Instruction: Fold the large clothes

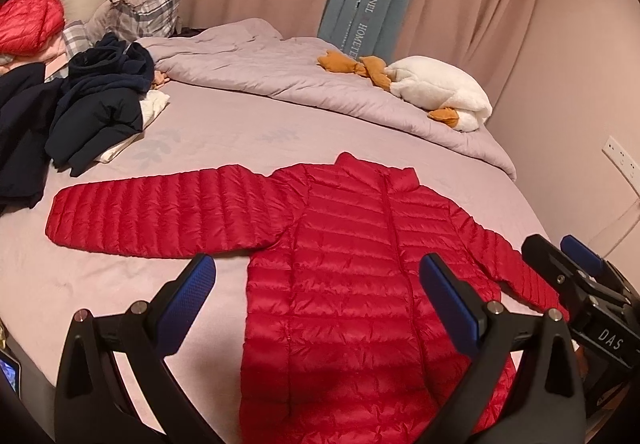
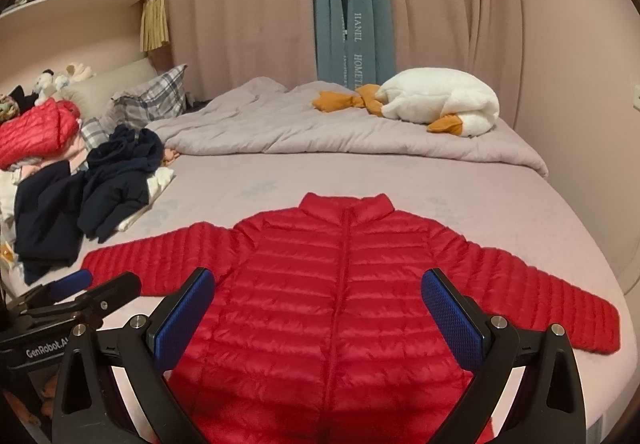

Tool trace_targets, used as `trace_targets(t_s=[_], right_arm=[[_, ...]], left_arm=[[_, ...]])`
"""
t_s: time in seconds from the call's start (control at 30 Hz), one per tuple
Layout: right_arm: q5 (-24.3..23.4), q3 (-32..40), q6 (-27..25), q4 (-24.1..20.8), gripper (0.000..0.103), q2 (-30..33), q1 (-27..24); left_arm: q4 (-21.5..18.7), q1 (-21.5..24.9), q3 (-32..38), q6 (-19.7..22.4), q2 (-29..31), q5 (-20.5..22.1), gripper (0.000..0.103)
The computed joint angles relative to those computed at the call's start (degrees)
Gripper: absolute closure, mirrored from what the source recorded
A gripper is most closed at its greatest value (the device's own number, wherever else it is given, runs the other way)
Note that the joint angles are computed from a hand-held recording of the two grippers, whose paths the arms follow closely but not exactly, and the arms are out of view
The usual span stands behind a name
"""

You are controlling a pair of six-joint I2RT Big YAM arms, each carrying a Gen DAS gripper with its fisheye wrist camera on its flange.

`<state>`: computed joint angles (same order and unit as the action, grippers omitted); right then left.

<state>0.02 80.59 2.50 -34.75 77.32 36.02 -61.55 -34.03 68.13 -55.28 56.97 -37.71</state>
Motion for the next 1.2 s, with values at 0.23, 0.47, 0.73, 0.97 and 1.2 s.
trace_targets(t_s=[0.23,0.47,0.73,0.97,1.2], right_arm=[[0.22,-0.27,0.05,0.06,0.001,-0.06,0.6],[0.48,-0.92,0.55,0.27,0.001,-0.47,0.81],[0.24,-1.58,0.95,0.57,0.001,-0.94,0.58],[0.22,-1.53,0.77,0.54,0.001,-0.95,0.36],[0.29,-1.51,0.98,0.48,0.001,-0.92,0.45]], left_arm=[[-0.52,0.16,-0.15,-0.48,-0.19,-0.22,0.001],[-2.34,-0.67,0.7,-0.84,0.77,-1.27,0.001],[-2.82,-1.91,1.15,-0.34,1.08,-1.94,0.001],[-2.84,-1.96,1.36,0.01,1.18,-2.12,0.001],[-3.07,-2.07,1.46,-0.18,1.2,-2.26,0.001]])
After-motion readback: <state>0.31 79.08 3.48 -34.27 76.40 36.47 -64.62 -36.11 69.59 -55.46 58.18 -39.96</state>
